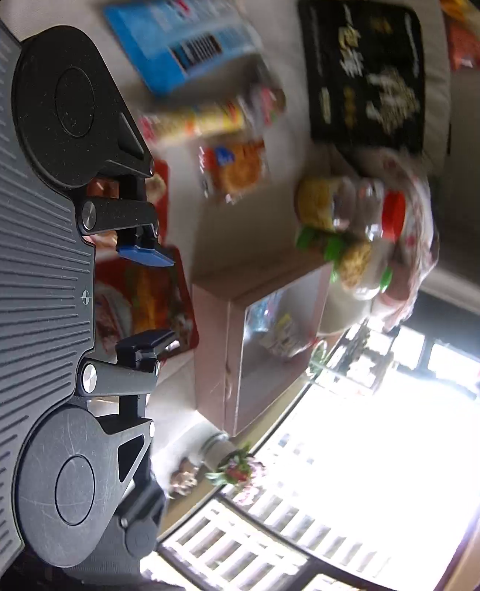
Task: Organize snacks
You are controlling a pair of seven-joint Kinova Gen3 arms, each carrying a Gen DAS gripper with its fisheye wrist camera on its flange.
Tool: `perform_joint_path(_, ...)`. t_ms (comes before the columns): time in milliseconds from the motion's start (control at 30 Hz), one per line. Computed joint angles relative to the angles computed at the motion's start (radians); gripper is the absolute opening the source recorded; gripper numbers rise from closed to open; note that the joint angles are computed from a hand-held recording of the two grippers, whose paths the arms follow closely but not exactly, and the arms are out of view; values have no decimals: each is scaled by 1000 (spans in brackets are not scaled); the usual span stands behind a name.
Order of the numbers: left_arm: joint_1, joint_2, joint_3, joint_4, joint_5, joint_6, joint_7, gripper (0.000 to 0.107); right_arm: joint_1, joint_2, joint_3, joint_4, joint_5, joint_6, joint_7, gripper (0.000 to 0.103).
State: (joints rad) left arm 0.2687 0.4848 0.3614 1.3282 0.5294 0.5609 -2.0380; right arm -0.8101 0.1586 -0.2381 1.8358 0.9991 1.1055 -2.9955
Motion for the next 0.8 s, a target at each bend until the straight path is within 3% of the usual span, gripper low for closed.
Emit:
perform_joint_path(100,63,4,-32,-18,-64,-9,34,43,-86,8,105,22,-16,79,-59,81)
perform_joint_path(200,98,-29,-67,24,-115,-54,77,43,-102,-62,162,71,-53,14,-139,81)
perform_joint_path(333,128,-45,-137,45,-206,-58,199,43,64,-147,31,122,-13,-149,-246,81)
perform_joint_path(400,139,-34,-162,41,-248,-65,257,43,142,-146,-24,113,-1,-230,-230,81)
perform_joint_path(467,147,-20,-184,30,-287,-63,316,43,151,-110,-27,84,-1,-266,-157,81)
perform_joint_path(567,118,-15,-173,37,-283,-71,360,43,133,-46,-44,35,-9,-235,-38,81)
perform_joint_path(667,42,-12,-74,37,-263,-52,271,43,44,10,-10,14,25,-137,-22,81)
perform_joint_path(733,58,-8,-63,23,-296,-21,204,44,17,23,3,22,52,-70,-63,81)
perform_joint_path(800,133,-20,-114,26,-373,-29,190,46,14,4,15,40,41,-37,-106,82)
